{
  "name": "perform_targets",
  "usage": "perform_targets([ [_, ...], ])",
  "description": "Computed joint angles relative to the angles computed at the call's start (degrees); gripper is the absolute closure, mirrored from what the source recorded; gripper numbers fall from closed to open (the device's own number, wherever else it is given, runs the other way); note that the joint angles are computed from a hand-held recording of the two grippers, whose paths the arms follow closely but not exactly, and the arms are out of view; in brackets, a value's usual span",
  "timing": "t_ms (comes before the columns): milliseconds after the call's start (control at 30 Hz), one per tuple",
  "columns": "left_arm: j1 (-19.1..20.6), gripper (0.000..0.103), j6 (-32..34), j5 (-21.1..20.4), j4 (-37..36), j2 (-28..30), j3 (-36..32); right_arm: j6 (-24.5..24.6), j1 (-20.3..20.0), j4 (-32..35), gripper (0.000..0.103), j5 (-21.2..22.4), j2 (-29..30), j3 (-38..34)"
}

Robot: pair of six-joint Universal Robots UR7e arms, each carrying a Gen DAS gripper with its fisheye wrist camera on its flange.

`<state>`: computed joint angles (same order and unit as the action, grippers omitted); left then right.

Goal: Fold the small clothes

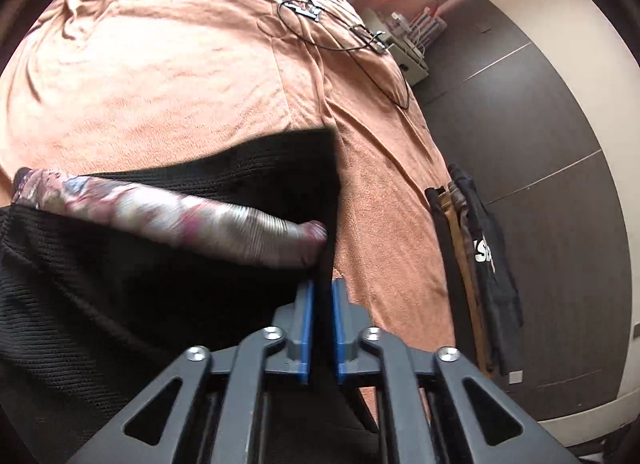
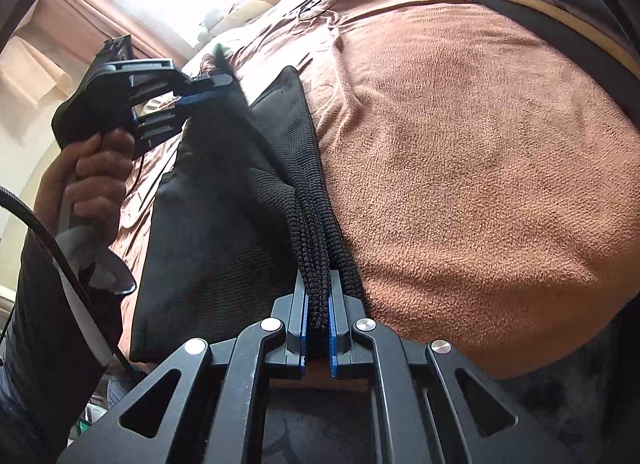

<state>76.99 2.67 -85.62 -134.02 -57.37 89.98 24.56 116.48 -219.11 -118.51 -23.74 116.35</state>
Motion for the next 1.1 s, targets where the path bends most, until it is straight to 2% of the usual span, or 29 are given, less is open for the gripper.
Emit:
perform_targets([
  [33,0.22,0.073,0.05,-0.67,-0.06,-0.29,0.01,-0.02,0.02,0.09,0.099,-0.05,-0.03,-0.01],
  [67,0.39,0.059,0.49,-0.88,-0.95,-0.81,0.40,0.04,0.06,0.06,0.099,-0.10,-0.01,-0.02],
  [100,0.47,0.052,1.18,-0.30,-2.35,-1.63,1.16,0.06,0.13,-0.12,0.099,-0.15,0.03,0.07],
  [433,3.20,0.052,3.42,4.75,-2.17,-6.32,1.75,0.58,1.46,-2.73,0.099,-2.25,0.32,1.23],
  [567,4.55,0.052,4.51,8.05,-2.87,-8.59,3.16,1.20,2.00,-2.45,0.099,-3.06,0.11,1.81],
  [733,7.02,0.052,3.82,10.02,-2.53,-11.61,4.88,1.66,2.93,-0.71,0.099,-4.97,-0.22,1.47],
  [1100,11.06,0.052,2.60,10.62,-2.18,-17.92,11.36,3.55,4.28,4.99,0.095,-7.18,-2.08,1.00],
])
